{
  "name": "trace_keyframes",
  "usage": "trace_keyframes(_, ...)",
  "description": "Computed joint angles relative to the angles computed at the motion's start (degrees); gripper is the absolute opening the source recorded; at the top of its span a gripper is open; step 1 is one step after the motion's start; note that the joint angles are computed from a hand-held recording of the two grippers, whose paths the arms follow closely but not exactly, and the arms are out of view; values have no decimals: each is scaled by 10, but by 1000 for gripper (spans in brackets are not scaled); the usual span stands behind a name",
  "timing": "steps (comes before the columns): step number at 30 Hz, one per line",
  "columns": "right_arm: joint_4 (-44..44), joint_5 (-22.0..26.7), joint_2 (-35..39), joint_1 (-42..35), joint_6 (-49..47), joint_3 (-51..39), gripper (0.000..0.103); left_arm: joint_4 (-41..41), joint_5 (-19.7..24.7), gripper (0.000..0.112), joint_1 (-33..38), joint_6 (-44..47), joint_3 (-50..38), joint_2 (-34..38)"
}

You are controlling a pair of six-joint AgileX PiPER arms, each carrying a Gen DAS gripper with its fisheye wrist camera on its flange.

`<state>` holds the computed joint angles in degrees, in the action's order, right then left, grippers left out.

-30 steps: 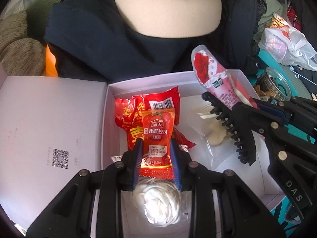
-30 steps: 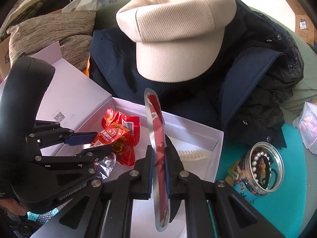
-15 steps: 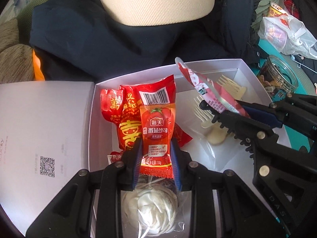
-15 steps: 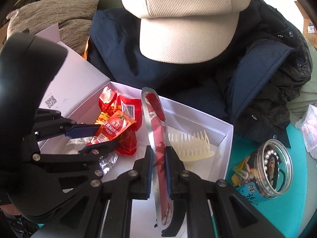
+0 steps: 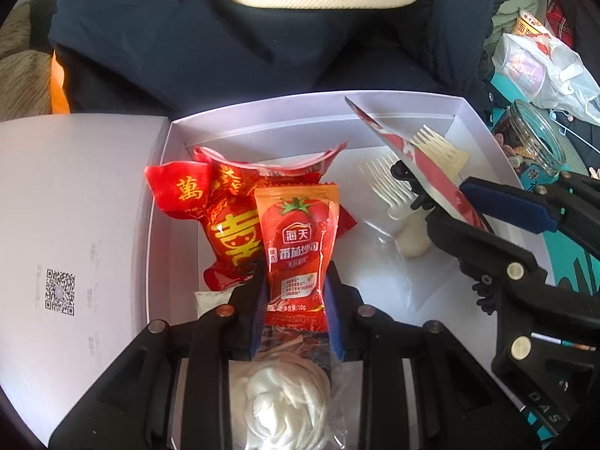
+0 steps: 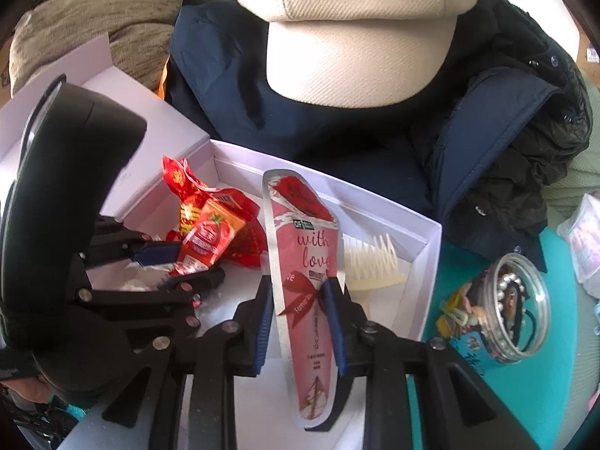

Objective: Organize objects
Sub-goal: 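Lower the red packet into the box with the left tool while the right tool lowers the pink packet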

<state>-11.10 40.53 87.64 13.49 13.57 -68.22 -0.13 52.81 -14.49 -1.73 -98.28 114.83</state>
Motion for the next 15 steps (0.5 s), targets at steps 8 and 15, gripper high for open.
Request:
trace_keyframes(8, 4, 31, -28, -5, 3, -5, 33, 28, 11, 26, -5, -23, 0, -21)
trace_keyframes(15, -58, 69, -54, 25, 59, -10, 48, 45, 24, 26, -9, -35, 4, -48)
